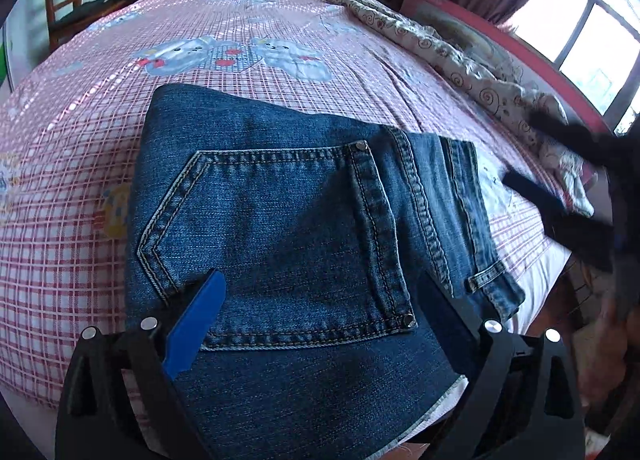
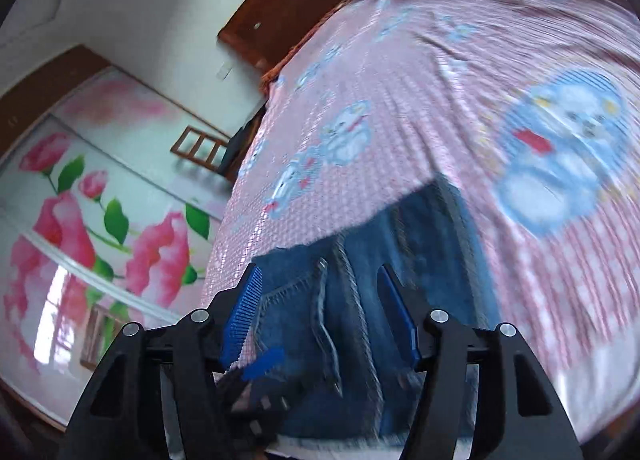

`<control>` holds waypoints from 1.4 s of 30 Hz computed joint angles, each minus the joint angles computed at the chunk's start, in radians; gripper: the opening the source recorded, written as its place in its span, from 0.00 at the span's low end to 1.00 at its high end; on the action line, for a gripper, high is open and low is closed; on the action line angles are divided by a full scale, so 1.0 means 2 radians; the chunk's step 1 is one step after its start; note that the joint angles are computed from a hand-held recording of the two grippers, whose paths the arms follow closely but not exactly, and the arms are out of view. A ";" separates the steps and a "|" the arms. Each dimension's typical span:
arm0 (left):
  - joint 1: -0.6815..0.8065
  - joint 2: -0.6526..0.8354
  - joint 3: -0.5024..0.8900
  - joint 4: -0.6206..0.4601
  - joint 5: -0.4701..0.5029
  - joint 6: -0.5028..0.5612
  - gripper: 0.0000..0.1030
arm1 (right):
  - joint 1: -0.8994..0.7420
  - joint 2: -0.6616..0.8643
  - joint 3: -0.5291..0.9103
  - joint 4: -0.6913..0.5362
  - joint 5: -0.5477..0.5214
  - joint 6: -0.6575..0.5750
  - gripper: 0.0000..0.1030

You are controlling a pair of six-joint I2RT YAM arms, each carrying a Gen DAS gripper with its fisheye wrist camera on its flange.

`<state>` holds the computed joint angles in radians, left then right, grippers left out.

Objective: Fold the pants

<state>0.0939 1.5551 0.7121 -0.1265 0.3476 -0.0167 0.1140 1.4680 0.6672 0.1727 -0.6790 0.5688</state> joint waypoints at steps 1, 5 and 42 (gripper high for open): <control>0.003 0.008 0.004 0.004 0.002 0.001 0.94 | 0.005 0.031 0.025 0.005 -0.012 0.006 0.58; -0.002 0.016 0.008 0.011 -0.005 -0.003 0.96 | 0.027 0.119 0.095 0.009 -0.005 0.025 0.58; 0.133 -0.082 -0.053 -0.053 0.153 0.048 0.98 | -0.117 -0.104 -0.232 0.035 -0.157 0.020 0.48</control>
